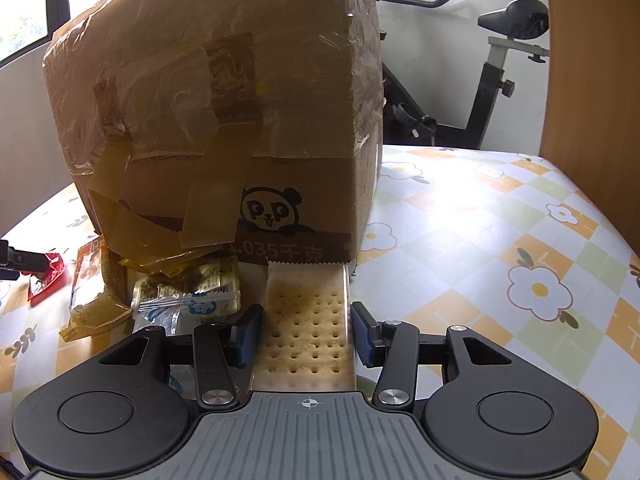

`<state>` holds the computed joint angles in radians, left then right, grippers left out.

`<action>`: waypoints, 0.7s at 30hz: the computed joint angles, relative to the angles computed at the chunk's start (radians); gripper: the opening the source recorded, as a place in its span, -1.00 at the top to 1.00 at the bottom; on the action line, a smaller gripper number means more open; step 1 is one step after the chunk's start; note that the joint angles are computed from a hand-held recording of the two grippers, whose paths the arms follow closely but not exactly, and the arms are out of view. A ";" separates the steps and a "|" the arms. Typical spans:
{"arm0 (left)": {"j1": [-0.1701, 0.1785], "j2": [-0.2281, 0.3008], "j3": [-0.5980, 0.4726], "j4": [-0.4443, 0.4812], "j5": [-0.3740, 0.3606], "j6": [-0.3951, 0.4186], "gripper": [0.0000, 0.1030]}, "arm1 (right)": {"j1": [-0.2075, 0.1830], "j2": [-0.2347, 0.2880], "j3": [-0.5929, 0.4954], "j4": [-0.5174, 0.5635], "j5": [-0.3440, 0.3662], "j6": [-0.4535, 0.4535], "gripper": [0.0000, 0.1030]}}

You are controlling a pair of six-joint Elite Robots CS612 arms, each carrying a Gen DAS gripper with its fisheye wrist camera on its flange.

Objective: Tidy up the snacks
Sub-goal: 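Grasp the red sauce packet with the left tool while the right tool grasps the cracker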

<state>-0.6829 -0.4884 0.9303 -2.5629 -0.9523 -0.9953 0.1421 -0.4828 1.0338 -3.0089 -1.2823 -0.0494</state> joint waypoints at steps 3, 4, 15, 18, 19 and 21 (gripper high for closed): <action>0.001 0.013 -0.023 0.007 -0.004 0.015 -0.69 | -0.001 0.000 0.000 -0.002 0.005 0.002 0.15; 0.003 0.018 -0.033 0.013 -0.004 0.018 -0.69 | -0.001 0.000 0.001 -0.002 0.007 0.003 0.15; 0.002 0.080 -0.151 0.136 0.046 0.074 -0.70 | -0.006 0.001 0.000 -0.005 0.025 0.017 0.15; -0.008 0.091 -0.178 0.224 0.101 0.050 -0.76 | -0.007 0.002 -0.001 -0.005 0.029 0.021 0.15; -0.009 0.092 -0.179 0.226 0.105 0.032 -0.77 | -0.007 0.002 -0.002 -0.004 0.029 0.020 0.15; -0.010 0.099 -0.198 0.260 0.115 0.011 -0.79 | -0.007 0.001 0.000 -0.004 0.027 0.017 0.15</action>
<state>-0.6925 -0.3890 0.7323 -2.3028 -0.8370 -0.9844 0.1355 -0.4815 1.0336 -3.0124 -1.2551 -0.0324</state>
